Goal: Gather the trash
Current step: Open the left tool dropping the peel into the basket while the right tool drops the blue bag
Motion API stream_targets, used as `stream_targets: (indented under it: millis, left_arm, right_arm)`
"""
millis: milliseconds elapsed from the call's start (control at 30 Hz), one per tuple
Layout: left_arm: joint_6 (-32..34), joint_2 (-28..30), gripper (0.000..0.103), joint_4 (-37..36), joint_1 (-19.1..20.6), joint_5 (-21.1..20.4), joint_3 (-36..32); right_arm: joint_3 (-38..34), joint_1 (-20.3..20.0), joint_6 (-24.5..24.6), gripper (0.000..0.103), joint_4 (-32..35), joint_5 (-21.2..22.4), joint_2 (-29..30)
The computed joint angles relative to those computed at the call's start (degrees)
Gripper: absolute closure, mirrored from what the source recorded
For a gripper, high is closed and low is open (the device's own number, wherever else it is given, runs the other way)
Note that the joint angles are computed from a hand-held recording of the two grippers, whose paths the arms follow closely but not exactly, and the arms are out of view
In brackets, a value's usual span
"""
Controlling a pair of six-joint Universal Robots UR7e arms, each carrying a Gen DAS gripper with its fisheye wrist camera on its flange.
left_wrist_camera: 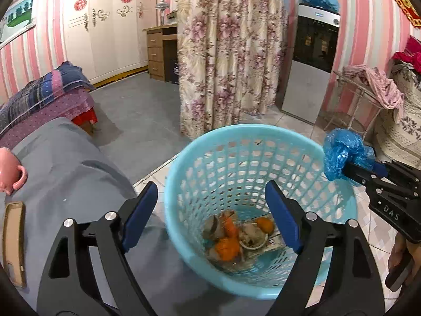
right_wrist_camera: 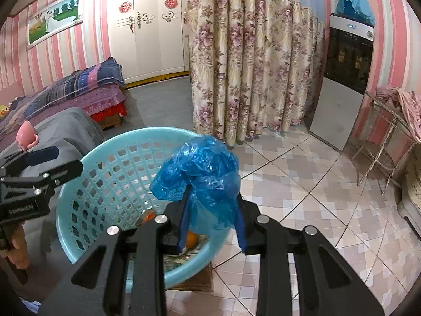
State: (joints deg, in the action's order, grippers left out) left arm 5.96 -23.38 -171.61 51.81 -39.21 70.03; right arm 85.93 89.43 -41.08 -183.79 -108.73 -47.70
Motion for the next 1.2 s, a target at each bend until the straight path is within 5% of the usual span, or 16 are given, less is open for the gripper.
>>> stream_targets:
  millis: [533,600,633,667,900,1200]
  left_arm:
    - [-3.34,-7.19,0.007,-5.59,0.68,5.01,8.10]
    - [-3.32,-8.23,0.006,-7.16,0.68,4.91,9.33]
    - [-3.28,-8.52,0.006,-7.68,0.68,4.93,9.66]
    - [-3.35,-9.00,0.006,-8.24,0.70,4.75,10.13]
    - [-2.98,-11.37,0.006,-11.06,0.57,4.43,12.45]
    - [-0.80,-14.84,0.005,-13.56,-0.36,6.38,15.94]
  right_arm:
    - [-3.16,2.82,-0.14,0.072,-3.23,-1.83,5.83]
    - [-3.37,2.92,0.06,0.058,-3.39,-1.72,6.17]
    - [-3.49,3.01,0.14,0.030,-3.67,-1.66,6.40]
    - [-3.39,3.29,-0.31,0.019,-5.82,-1.98,6.94]
    - [-3.72,4.29,-0.25,0.006,-8.06,-3.79,7.97]
    - [-3.16,5.33,2.80,0.005,-9.43,-7.16,8.65]
